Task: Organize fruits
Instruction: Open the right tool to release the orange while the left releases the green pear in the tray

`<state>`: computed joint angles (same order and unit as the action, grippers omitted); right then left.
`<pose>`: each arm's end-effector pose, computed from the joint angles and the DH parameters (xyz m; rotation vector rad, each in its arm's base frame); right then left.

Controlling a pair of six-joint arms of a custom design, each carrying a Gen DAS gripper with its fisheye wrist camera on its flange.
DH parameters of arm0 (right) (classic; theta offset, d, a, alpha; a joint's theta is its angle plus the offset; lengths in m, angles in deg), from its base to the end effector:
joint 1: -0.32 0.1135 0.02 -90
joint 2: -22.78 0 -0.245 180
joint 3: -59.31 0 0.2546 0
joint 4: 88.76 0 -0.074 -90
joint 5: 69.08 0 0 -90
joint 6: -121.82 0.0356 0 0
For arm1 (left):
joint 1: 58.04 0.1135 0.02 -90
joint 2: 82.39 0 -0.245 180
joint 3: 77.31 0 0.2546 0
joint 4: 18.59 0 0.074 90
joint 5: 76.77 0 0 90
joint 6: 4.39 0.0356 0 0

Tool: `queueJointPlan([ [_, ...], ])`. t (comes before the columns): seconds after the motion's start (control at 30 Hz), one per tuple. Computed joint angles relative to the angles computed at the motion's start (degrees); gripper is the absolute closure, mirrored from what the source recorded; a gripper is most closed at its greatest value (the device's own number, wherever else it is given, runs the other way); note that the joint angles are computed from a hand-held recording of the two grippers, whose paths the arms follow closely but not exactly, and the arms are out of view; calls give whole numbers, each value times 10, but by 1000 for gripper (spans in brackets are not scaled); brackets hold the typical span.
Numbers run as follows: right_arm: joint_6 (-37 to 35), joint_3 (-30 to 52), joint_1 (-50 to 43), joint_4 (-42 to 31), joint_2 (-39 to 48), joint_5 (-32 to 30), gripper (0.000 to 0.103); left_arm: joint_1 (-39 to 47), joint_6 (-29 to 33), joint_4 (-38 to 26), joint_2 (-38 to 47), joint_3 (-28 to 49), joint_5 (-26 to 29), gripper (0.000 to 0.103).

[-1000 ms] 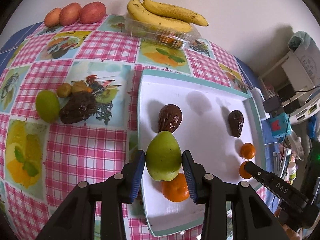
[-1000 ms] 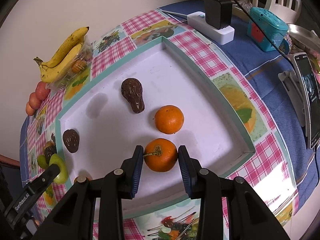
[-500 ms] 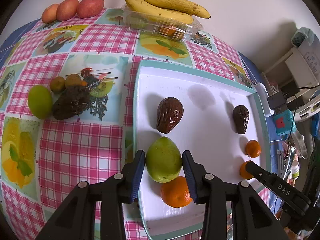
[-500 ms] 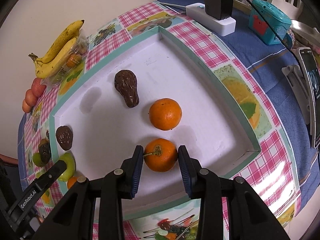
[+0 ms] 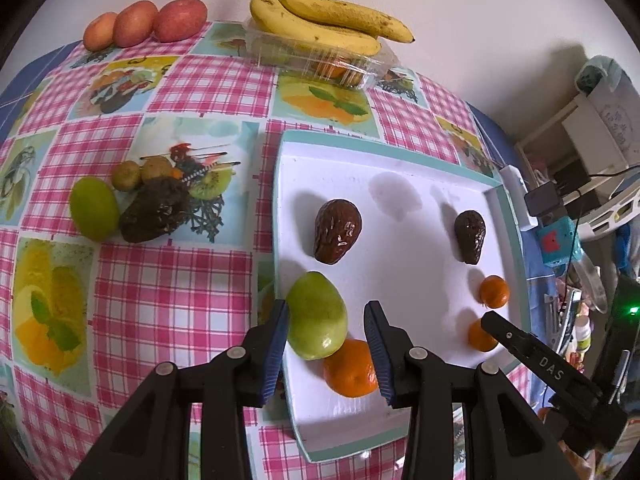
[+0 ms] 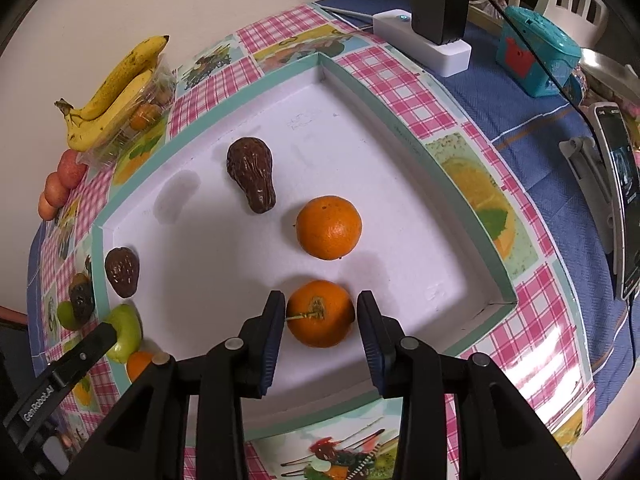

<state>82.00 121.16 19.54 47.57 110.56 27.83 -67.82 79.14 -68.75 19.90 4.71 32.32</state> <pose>0.2635 0.0873 0.1445 0.7704 2.6686 0.1466 0.3400 -0.0704 0.1633 0.1622 2.7997 -0.5350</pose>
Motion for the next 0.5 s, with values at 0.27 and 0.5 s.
queueJointPlan([
  [0.27,-3,3,11,-2,-3,24,45,25,10,-18,-28,-4,-29,35],
  [0.5,-15,23,38,-6,10,55,32,43,17,-8,-33,-9,-146,15],
])
